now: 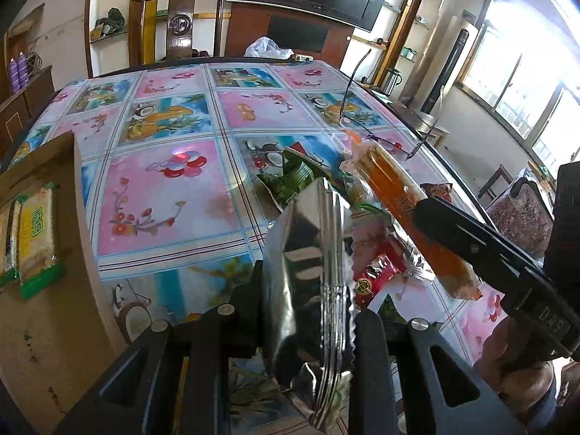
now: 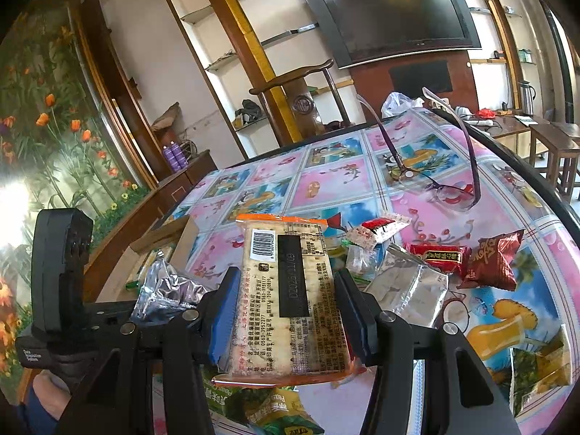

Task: Organize snacks
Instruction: 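Lift the foil bag and the barcode biscuit pack off the table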

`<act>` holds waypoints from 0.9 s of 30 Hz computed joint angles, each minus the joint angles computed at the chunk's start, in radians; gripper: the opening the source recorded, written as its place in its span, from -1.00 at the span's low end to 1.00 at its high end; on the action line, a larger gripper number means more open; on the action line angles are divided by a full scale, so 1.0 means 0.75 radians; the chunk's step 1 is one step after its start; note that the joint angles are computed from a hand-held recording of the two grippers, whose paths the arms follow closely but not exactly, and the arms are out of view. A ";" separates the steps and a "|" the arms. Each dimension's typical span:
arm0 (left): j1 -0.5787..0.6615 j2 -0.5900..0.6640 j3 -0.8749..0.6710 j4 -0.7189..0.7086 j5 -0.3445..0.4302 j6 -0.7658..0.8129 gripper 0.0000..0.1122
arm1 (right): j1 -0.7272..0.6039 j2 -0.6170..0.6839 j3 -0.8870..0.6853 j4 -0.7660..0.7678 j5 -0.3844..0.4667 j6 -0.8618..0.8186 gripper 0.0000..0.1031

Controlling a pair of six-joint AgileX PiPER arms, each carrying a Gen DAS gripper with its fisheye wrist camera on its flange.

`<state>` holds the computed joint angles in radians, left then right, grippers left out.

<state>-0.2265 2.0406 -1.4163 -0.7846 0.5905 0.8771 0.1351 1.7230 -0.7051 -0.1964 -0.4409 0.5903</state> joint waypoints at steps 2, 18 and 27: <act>0.008 0.000 -0.003 -0.010 0.014 0.007 -0.60 | 0.008 0.011 -0.013 0.020 0.010 -0.019 0.10; 0.021 0.037 -0.046 -0.002 0.086 -0.012 -0.60 | 0.021 0.047 -0.053 0.049 0.037 -0.050 0.10; 0.025 0.043 -0.055 0.000 0.095 -0.024 -0.60 | 0.023 0.047 -0.053 0.044 0.034 -0.046 0.10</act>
